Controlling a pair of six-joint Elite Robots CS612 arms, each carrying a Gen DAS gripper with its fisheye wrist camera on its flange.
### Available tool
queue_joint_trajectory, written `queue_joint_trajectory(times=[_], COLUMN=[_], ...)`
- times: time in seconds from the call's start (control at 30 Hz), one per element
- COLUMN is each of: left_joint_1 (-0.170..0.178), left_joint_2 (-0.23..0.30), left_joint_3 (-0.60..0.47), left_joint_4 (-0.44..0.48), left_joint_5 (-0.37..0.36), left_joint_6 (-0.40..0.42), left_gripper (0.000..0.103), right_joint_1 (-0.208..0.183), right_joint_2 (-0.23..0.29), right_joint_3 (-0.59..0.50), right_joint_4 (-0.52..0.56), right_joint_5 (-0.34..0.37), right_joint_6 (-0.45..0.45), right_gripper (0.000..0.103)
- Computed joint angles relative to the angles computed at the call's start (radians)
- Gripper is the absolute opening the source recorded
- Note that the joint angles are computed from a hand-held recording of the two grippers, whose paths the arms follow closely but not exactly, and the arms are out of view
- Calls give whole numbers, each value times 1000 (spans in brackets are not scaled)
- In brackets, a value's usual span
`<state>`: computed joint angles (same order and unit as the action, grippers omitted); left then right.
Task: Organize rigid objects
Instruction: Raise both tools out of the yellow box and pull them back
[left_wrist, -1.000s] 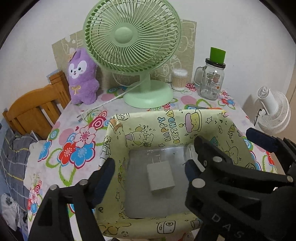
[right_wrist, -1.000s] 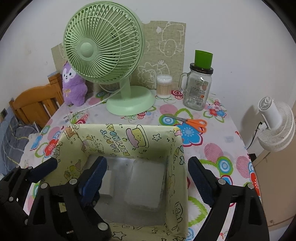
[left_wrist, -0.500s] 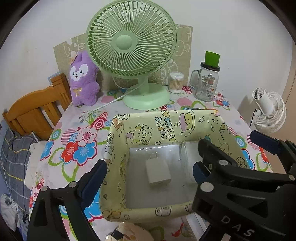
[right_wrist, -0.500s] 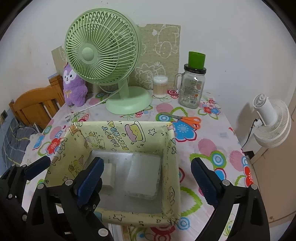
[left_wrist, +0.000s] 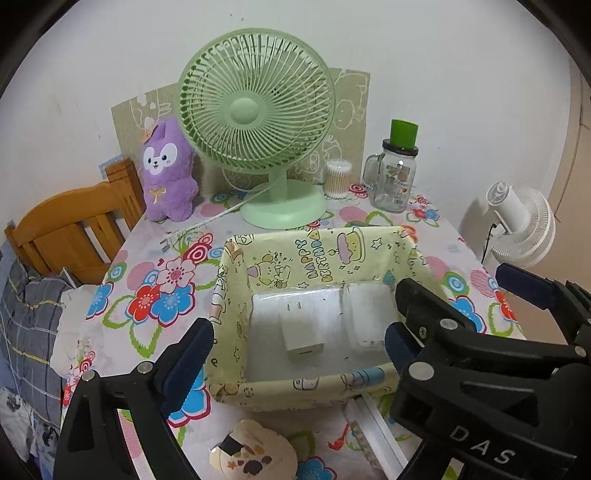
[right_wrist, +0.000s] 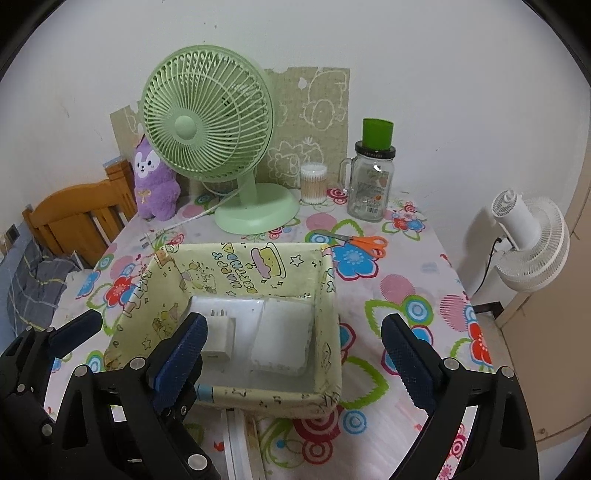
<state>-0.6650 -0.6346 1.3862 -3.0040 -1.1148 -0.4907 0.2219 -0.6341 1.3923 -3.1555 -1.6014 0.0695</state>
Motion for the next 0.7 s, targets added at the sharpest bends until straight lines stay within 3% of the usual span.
queue_joint_trajectory(times=[0.7], left_joint_1=[-46], left_joint_2=[-74], left_joint_3=[123], left_joint_4=[-38], left_joint_5=[71], left_joint_6=[-33], left_gripper=[97], right_joint_1=[7], right_joint_2=[-85], right_joint_3=[158], right_joint_4=[-123], right_joint_5=[-32], right_joint_6=[-17], right_gripper=[97])
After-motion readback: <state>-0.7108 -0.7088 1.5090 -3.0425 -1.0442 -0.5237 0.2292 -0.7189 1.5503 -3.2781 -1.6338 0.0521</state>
